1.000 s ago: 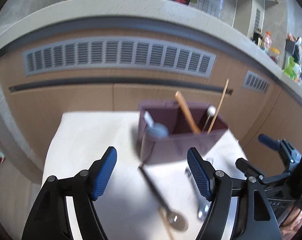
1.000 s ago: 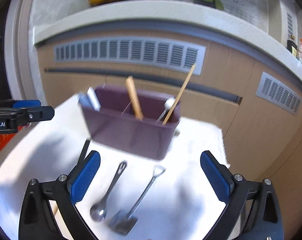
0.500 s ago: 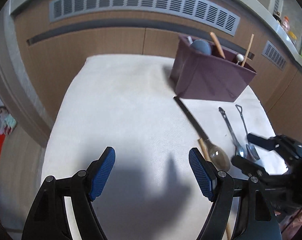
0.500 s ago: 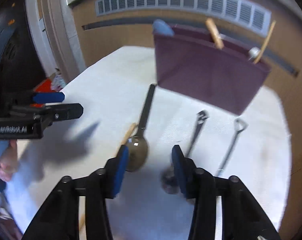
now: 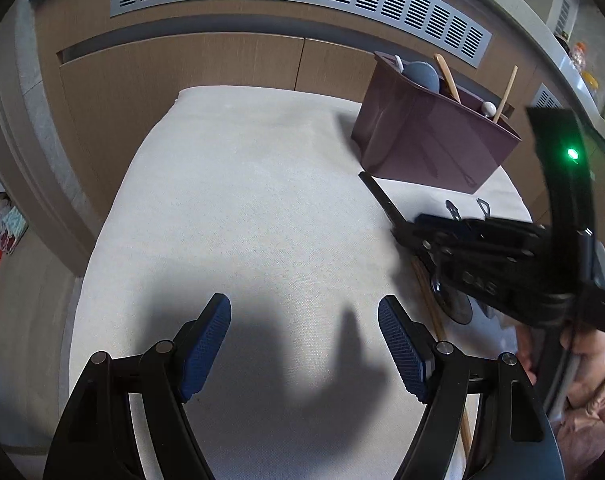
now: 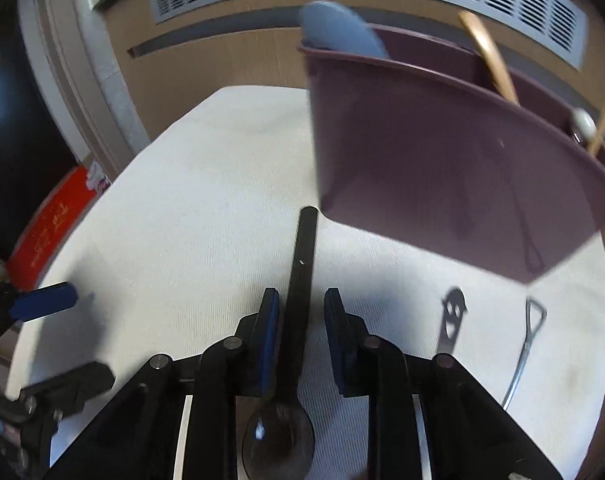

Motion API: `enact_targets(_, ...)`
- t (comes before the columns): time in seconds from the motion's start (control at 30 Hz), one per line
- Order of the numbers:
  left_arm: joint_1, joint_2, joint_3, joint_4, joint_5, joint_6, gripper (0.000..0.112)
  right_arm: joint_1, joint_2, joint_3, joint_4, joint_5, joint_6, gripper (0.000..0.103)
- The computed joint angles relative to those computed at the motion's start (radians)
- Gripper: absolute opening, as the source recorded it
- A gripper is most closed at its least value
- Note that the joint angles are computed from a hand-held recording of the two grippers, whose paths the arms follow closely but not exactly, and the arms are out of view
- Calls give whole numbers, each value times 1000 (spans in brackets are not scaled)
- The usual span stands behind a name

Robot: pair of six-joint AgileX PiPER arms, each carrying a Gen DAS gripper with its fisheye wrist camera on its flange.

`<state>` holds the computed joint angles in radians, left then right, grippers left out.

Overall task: Organize utensils
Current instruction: 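Close the right gripper on the handle of the long dark metal spoon, then grasp the wooden chopstick with the left gripper while the right holds the dark spoon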

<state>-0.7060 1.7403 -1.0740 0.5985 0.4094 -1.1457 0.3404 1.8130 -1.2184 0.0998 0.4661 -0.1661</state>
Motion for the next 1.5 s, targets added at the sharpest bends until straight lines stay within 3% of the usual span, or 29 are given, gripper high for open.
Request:
enact_targets(0.07, -8, 1, -5, 0, 20, 0, 77, 29, 6, -11, -108, 10, 80, 12)
enact_targets(0.17, -22, 2, -17, -10, 44, 14, 77, 39, -13, -8, -173, 46, 116, 11)
enact_targets(0.37, -63, 19, -66, -21, 95, 43, 77, -113, -190, 150, 64, 31, -120, 11)
enact_targets(0.5, -95, 49, -123, -34, 140, 73, 77, -256, -297, 254, 230, 70, -310, 11)
enact_targets(0.67, -150, 111, -229, -60, 209, 128, 77, -358, -340, 319, 242, 77, -353, 11)
enact_targets(0.77, -180, 148, -295, -97, 250, 188, 77, -435, -356, 350, 333, 89, -454, 11)
enact_targets(0.87, -188, 178, -348, -207, 271, 303, 77, -473, -376, 395, 385, 64, -514, 11)
enact_targets(0.97, -160, 197, -366, -417, 240, 486, 76, -465, -396, 442, 358, -9, -492, 11)
enact_targets(1.13, -137, 282, -468, -514, 307, 534, 44, -520, -401, 466, 474, 4, -612, 11)
enact_targets(1.5, -186, 389, -645, -372, 444, 610, 33, -515, -418, 477, 433, 5, -572, 12)
